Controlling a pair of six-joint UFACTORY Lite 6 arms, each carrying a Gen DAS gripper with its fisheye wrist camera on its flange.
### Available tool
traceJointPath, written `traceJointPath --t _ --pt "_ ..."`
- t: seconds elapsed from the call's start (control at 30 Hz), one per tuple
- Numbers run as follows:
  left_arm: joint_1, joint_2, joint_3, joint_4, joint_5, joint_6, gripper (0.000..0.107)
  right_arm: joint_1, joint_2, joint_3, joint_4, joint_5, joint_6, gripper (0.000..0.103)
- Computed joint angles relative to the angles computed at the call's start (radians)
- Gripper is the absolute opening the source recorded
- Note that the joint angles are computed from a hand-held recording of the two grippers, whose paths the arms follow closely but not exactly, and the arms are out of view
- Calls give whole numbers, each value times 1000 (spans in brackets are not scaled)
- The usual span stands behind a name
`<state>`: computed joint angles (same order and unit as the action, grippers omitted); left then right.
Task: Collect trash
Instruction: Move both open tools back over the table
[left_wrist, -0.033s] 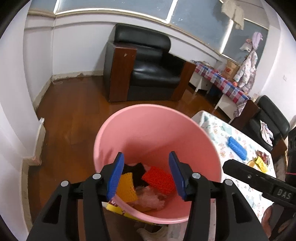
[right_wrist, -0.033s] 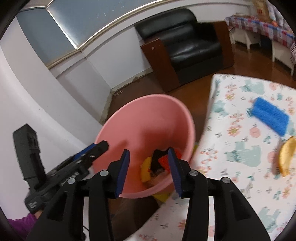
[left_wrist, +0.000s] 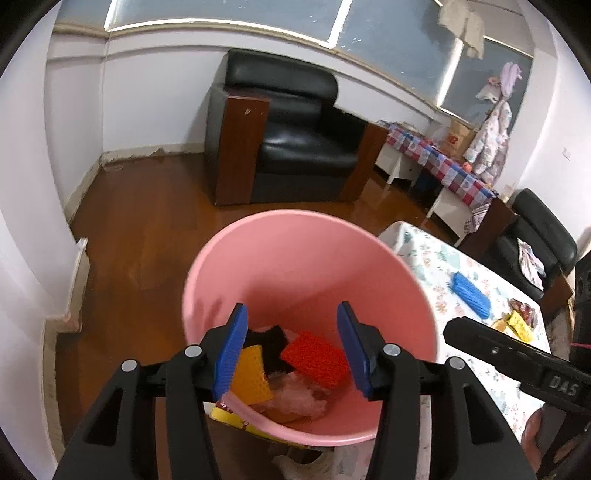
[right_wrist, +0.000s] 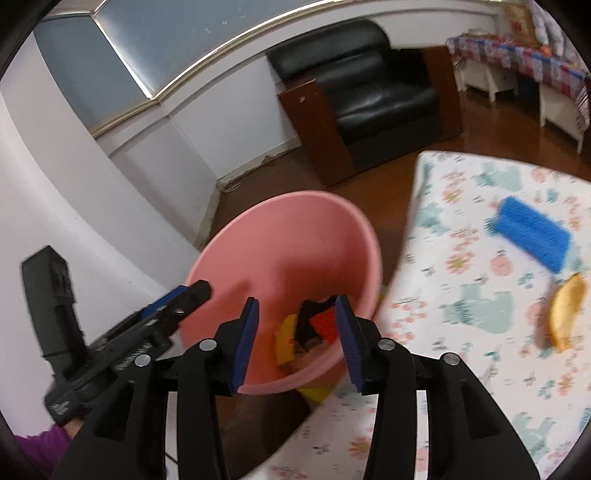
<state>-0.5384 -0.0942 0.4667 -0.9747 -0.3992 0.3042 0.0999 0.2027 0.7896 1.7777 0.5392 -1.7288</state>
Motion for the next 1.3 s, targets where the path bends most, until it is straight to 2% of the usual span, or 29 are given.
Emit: traceJointPath --t 0.17,0.6,0.77,1.07,1.2,1.3 --pt "-97 5 58 -136 -24 128 50 -67 -60 -59 68 -48 -91 44" --pt "-308 204 345 -412 -62 419 50 -506 -69 -100 -17 33 -234 44" --pt "-385 364 548 -517 -54 553 50 -684 10 -17 -87 67 -256 44" --pt "-452 672 934 -725 -27 825 50 -813 136 90 -127 103 -291 44" --pt "-445 827 1143 -900 7 1007 50 -833 179 139 -147 100 -324 44" --pt "-441 974 1341 -1093 9 1212 50 -833 227 198 -175 81 -349 44"
